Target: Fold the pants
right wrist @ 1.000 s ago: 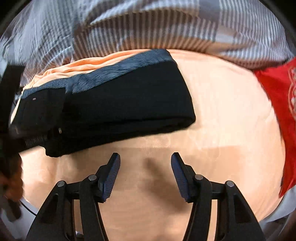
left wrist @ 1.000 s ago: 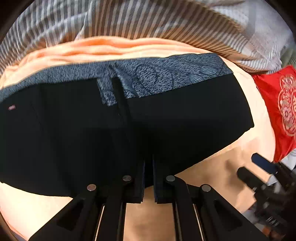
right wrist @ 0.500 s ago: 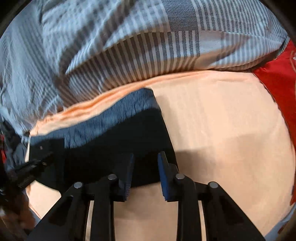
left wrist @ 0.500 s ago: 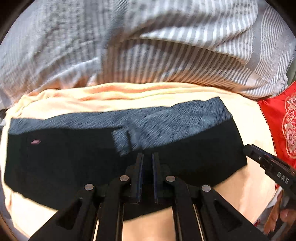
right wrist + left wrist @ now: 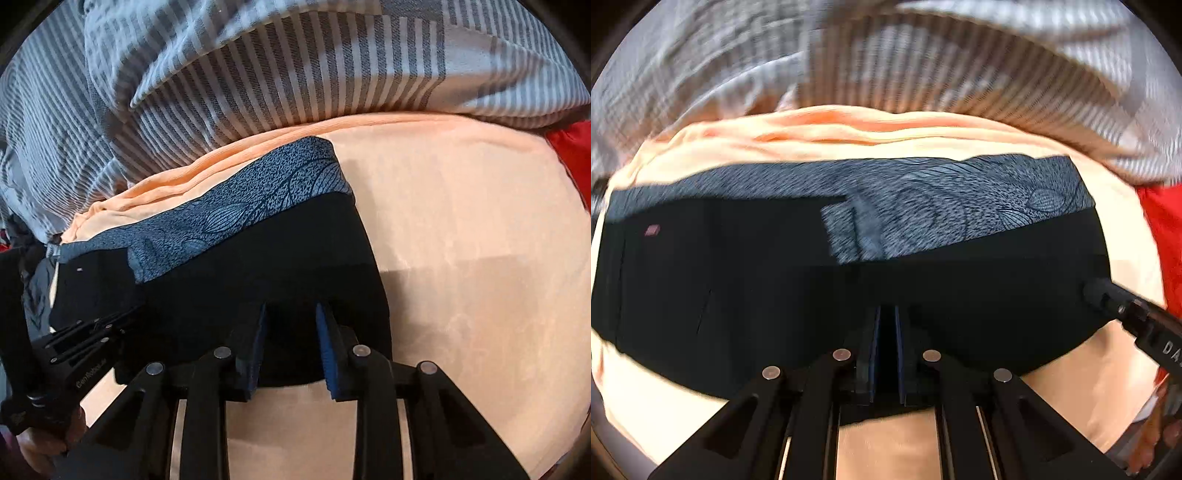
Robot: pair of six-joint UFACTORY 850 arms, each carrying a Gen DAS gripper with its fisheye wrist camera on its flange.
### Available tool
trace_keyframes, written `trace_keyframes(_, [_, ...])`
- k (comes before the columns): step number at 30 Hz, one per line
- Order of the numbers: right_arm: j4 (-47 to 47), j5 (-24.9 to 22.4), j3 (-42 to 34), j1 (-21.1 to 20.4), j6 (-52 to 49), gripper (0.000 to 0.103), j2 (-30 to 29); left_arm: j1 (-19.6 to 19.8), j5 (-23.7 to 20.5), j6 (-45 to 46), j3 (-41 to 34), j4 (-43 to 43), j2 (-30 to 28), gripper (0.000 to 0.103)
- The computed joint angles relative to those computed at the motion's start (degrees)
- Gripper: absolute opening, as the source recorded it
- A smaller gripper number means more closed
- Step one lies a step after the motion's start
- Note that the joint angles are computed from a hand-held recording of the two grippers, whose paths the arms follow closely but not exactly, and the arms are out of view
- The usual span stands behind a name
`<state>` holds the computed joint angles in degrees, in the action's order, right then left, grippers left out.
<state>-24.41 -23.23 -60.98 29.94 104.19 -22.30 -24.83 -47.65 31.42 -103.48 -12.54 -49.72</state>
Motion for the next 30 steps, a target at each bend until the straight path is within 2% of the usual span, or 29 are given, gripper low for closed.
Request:
trace_keyframes(6, [4.5,-0.6,-1.0,1.0,-6.1,0.038,0.5,2.4,-3.3,-1.7,2.6,-1.1,2.6,0.009])
trace_keyframes(9, [7.1,-1.1,-2.6,1.4,-10.5,0.041,-0.1,3.2,-2.5,-2.3,5.8,-1.4,5.3,0.009])
trace_keyframes(14, [11.3,-2.4,-5.5,1.7,-17.0,0.047,-1.5,4.1,-4.0,-4.0,6.5,-2.4,5.6,0.009])
trace_keyframes(23, [16.0,-4.8,-12.1,2.5,-20.4,0.055,-5.9,8.5,-8.5,-0.3,2.6,-10.0,3.2,0.009])
trace_keyframes(27, [17.3,-7.1,-17.3,2.8,-22.4,0.056,-9.4,9.6,-10.3,0.2,-0.3,-8.8,1.4,0.009])
trace_keyframes(30, [18.2,-9.0,-21.2,2.9,-24.2,0.061,-12.1,10.2,-13.2,-1.6,-4.0,-6.1,-0.9,0.009])
